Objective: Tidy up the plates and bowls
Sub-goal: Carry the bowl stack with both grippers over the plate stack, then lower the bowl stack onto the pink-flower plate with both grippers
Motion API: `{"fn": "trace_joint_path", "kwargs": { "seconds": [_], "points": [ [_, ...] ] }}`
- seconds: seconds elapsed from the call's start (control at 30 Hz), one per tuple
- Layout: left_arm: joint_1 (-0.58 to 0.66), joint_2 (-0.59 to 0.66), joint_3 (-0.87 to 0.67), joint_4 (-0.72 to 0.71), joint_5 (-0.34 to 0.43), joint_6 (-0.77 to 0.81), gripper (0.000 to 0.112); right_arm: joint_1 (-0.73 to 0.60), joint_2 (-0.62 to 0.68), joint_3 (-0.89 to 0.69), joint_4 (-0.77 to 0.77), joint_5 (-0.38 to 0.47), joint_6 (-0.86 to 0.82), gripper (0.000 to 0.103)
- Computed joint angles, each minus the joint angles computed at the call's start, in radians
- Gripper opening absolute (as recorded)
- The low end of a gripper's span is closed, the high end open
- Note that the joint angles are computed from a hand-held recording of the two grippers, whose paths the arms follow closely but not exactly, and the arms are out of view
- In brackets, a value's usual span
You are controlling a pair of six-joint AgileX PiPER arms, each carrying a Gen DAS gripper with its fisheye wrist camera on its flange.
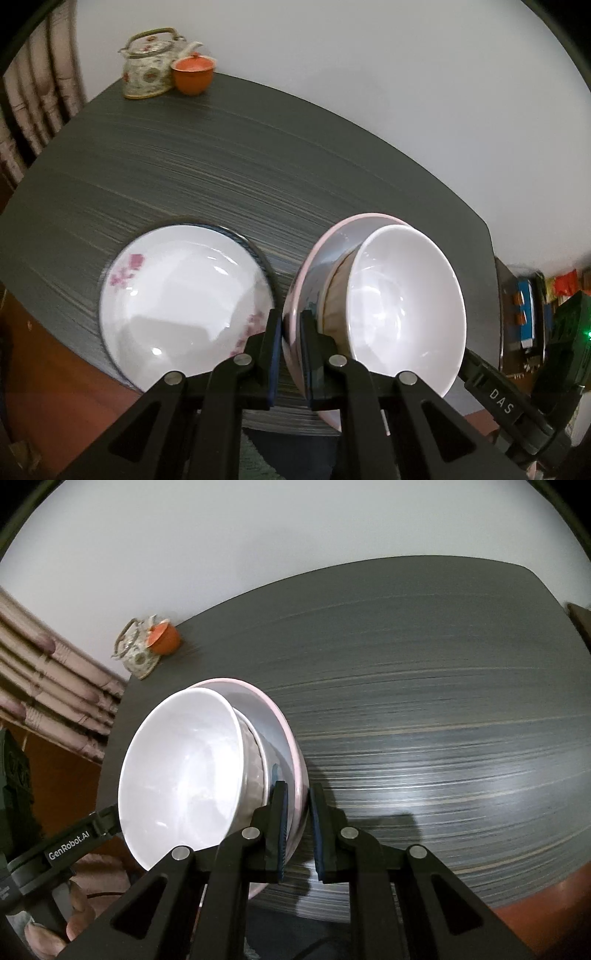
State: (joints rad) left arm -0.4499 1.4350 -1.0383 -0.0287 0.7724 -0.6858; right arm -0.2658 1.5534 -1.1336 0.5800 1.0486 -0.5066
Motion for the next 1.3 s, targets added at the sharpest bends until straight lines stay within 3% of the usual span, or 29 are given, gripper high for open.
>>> {"fn": "trace_joint_path", "kwargs": {
  "seconds": [0.57, 1.3],
  "points": [
    [0.230, -0.164, 0.134, -0.020, 0.049, 0.072, 0.008, 0.249, 0.021, -0.042, -0.002, 0.006, 0.096, 0.014],
    [0.411, -0.195, 0.253, -0.139, -0.028, 0.214, 0.009, 0.425, 0.118, -0.073, -0.046, -0.067, 0.190, 0.014]
  ]
}}
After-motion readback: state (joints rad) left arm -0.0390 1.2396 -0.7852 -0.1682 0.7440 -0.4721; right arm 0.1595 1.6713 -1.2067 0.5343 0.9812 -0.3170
